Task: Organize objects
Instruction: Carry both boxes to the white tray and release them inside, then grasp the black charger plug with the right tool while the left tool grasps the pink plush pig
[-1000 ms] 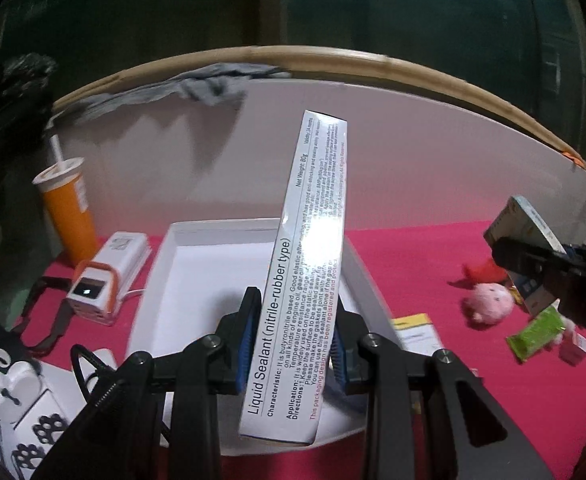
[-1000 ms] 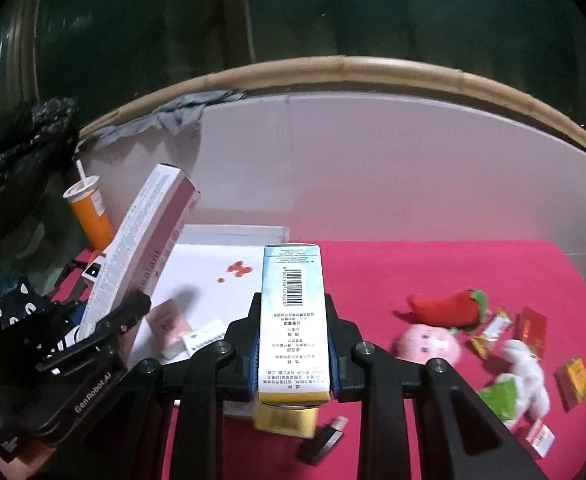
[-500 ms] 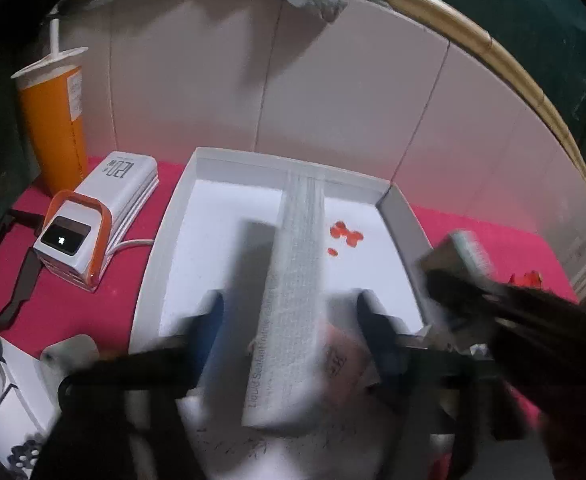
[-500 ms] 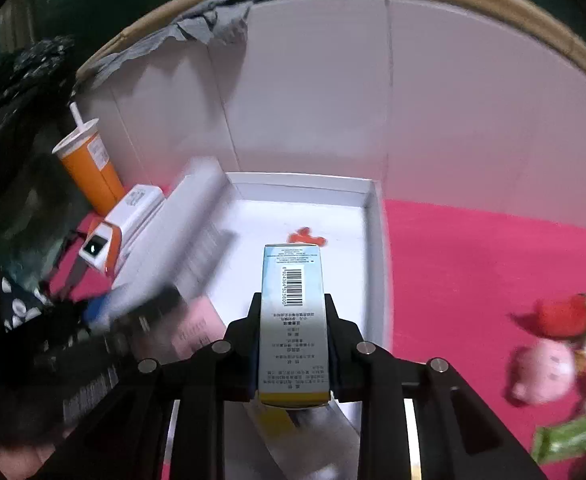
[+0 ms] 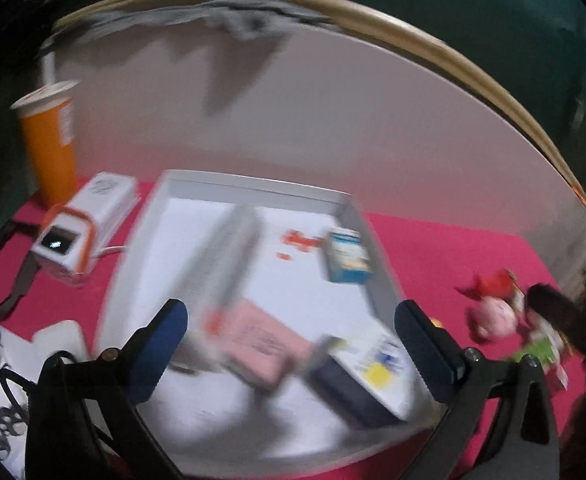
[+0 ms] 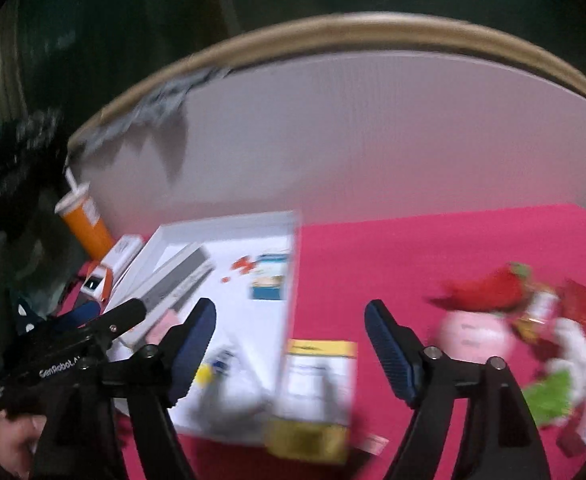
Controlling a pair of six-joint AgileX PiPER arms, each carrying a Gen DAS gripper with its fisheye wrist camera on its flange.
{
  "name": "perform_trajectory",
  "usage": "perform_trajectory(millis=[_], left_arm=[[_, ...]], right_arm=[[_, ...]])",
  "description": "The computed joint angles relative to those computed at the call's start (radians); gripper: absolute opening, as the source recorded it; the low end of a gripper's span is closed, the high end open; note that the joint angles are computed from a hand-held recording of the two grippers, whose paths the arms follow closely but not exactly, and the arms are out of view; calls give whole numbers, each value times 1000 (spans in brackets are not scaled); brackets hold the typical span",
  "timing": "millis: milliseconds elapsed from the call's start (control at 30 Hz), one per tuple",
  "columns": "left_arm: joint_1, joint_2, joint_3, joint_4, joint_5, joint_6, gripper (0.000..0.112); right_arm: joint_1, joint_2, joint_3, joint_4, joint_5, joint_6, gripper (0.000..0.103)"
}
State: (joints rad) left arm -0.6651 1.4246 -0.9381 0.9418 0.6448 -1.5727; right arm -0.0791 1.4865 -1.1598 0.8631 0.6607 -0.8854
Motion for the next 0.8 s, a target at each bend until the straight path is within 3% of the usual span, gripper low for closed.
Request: perform_trajectory(millis=[133, 267, 367, 433, 567, 700, 800], left_arm=[[-95, 77, -73, -78, -37, 89, 103], [-171, 178, -155, -189, -126, 200, 103], [-218, 185, -129, -135, -203, 91, 103], [-246, 162, -93, -48, -191, -11, 103], [-312, 88, -40, 83, 26, -193, 103], [-295, 1, 13, 75, 131, -215, 103], [-277, -37, 54, 72, 145, -231, 103]], right_arm=[[-291, -46, 44, 115, 101, -200, 84], [-553, -20, 40, 162, 220, -311, 86], [-674, 3, 44, 169, 281, -363, 87], [-702, 7, 62, 170, 334, -417, 88], [-619, -20, 153, 136, 395, -540, 88], [-322, -69, 292, 55, 197, -516, 87], [-137, -50, 323, -12, 35, -396, 87]])
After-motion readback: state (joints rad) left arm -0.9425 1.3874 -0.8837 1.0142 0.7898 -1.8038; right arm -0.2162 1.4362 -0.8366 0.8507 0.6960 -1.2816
